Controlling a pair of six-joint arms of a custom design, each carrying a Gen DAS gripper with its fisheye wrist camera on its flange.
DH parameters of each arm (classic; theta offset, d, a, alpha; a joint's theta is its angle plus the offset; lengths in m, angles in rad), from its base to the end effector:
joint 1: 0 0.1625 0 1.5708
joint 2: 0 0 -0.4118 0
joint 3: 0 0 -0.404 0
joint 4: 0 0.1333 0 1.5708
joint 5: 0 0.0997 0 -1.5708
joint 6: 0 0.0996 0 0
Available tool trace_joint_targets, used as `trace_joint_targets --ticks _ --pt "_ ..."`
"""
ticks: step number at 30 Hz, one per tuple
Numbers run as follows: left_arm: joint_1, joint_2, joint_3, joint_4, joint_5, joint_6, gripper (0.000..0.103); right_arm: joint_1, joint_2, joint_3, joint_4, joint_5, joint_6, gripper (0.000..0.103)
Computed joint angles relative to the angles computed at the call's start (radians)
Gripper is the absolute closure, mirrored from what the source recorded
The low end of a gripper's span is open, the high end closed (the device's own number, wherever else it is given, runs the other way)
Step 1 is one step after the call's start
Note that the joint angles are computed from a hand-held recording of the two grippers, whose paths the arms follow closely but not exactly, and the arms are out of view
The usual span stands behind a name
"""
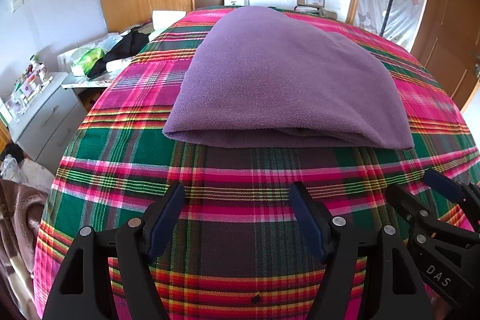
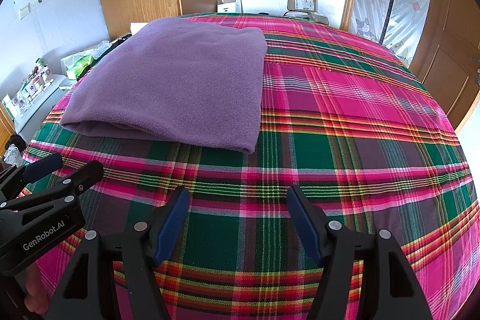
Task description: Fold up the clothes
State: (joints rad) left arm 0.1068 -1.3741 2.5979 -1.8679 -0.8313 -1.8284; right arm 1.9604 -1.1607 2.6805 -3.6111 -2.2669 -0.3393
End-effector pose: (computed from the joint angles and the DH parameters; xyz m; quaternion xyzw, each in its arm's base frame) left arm -0.1963 -0.2226 0.0625 0.0077 0.8496 -0.3537 0.3912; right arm 0.1817 -0.2597 0.1200 0.2418 -0.8800 0.2501 0.3234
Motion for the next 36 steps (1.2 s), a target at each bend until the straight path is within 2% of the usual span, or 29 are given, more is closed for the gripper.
trace_joint_targets --ticks 36 --pt "0.003 0.003 -0.001 0.002 0.008 -0.003 0.028 0.007 0.008 -0.002 -0.003 -0.005 0.011 0.035"
